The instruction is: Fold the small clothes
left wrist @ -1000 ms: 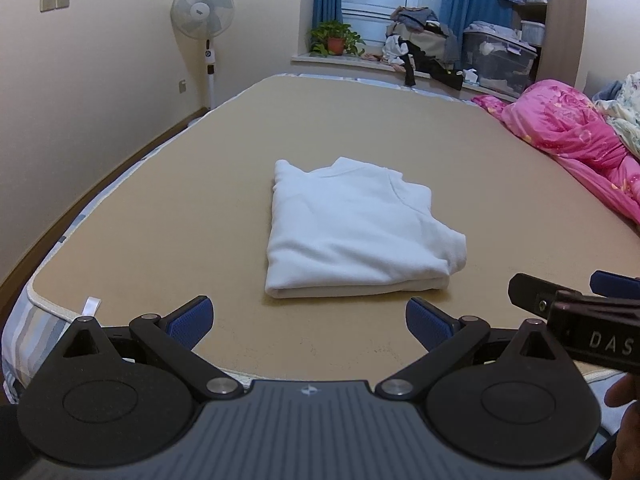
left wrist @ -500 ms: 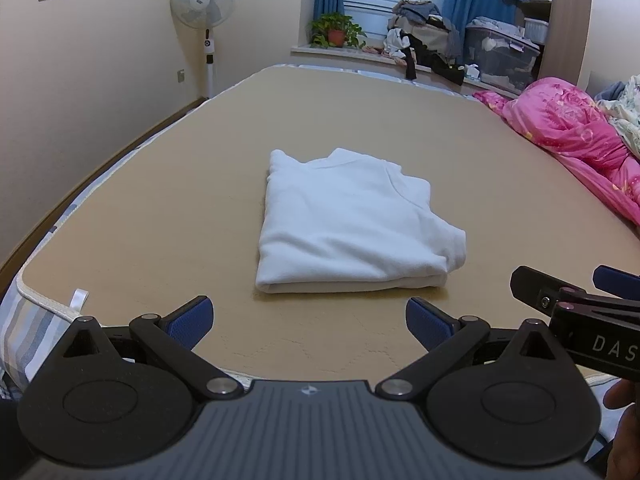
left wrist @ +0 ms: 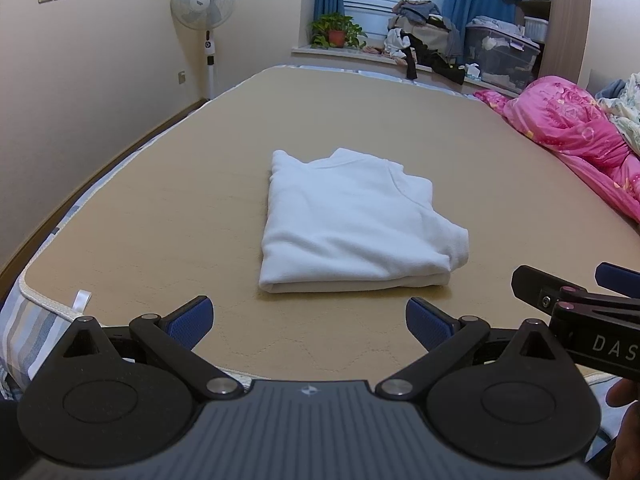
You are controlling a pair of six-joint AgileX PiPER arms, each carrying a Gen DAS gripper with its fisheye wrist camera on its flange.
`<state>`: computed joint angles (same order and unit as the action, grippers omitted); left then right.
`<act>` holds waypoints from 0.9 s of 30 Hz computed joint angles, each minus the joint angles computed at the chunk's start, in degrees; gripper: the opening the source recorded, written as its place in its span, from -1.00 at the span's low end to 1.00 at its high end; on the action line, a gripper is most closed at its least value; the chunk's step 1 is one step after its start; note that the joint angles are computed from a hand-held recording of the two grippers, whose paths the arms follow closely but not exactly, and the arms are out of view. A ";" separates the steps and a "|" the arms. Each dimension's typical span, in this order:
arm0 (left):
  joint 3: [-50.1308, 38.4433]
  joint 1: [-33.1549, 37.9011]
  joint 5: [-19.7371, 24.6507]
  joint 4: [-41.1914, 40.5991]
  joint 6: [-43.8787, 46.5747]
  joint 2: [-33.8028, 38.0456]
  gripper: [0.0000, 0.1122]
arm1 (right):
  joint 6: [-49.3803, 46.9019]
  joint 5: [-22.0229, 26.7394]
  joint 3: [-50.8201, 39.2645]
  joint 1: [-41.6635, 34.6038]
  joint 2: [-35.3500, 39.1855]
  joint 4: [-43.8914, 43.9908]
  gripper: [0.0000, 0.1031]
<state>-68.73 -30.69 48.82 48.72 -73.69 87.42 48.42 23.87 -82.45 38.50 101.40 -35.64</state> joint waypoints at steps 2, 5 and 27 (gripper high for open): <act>0.06 0.09 -0.05 0.11 -0.02 0.14 0.83 | -0.31 -0.12 -0.02 -0.12 0.04 0.29 0.98; 0.03 0.10 -0.02 0.17 -0.14 0.30 0.83 | -0.23 0.03 -0.12 -0.07 0.08 0.17 0.98; 0.47 0.50 -0.49 0.21 0.11 0.29 0.83 | -1.32 -0.55 0.43 -0.57 -0.02 1.27 0.98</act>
<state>-68.27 -30.19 48.33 48.92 -73.58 87.71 47.09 23.32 -82.02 37.92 101.38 -34.37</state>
